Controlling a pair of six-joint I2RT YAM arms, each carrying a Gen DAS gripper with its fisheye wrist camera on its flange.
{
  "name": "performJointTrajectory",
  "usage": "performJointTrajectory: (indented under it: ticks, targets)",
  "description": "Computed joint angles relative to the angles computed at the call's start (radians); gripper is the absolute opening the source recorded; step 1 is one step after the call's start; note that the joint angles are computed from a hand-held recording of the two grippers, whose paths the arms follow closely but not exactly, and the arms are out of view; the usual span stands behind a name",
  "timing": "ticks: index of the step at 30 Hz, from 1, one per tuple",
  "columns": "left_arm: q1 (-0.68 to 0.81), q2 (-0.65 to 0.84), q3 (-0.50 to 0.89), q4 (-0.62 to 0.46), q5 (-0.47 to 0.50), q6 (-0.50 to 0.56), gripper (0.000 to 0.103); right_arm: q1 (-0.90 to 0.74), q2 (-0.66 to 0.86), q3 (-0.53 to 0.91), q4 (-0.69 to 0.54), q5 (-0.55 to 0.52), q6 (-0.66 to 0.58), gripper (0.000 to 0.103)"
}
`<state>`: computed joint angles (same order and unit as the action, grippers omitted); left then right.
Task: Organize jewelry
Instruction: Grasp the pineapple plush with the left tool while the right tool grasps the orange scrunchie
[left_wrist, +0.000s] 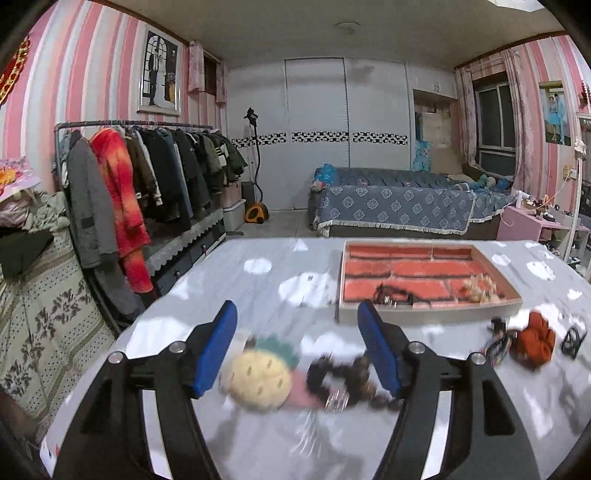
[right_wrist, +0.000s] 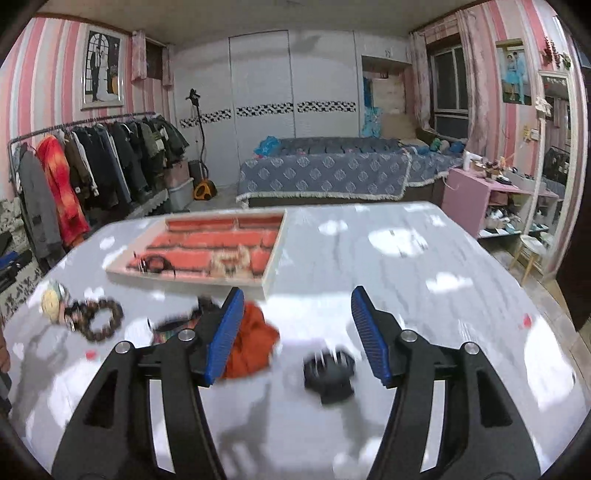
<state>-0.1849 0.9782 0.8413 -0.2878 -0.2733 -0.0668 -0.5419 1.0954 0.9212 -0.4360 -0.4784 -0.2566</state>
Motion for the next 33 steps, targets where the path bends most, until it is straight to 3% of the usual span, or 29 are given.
performJointTrajectory:
  ticks: [6, 11, 19, 33]
  targets:
    - [-0.023, -0.069, -0.113, -0.045, 0.010, -0.028, 0.067, -0.041, -0.055, -0.077, -0.038, -0.029, -0.037, 0.060]
    - [-0.085, -0.040, -0.128, -0.027, -0.010, -0.064, 0.067, -0.021, -0.044, -0.068, -0.036, -0.028, -0.031, 0.060]
    - [-0.099, -0.017, -0.133, 0.021, -0.004, -0.027, 0.067, -0.004, -0.047, -0.087, -0.038, -0.017, -0.039, 0.060]
    - [0.087, 0.105, -0.101, 0.095, 0.102, 0.048, 0.067, 0.050, -0.005, -0.068, -0.028, 0.023, -0.012, 0.061]
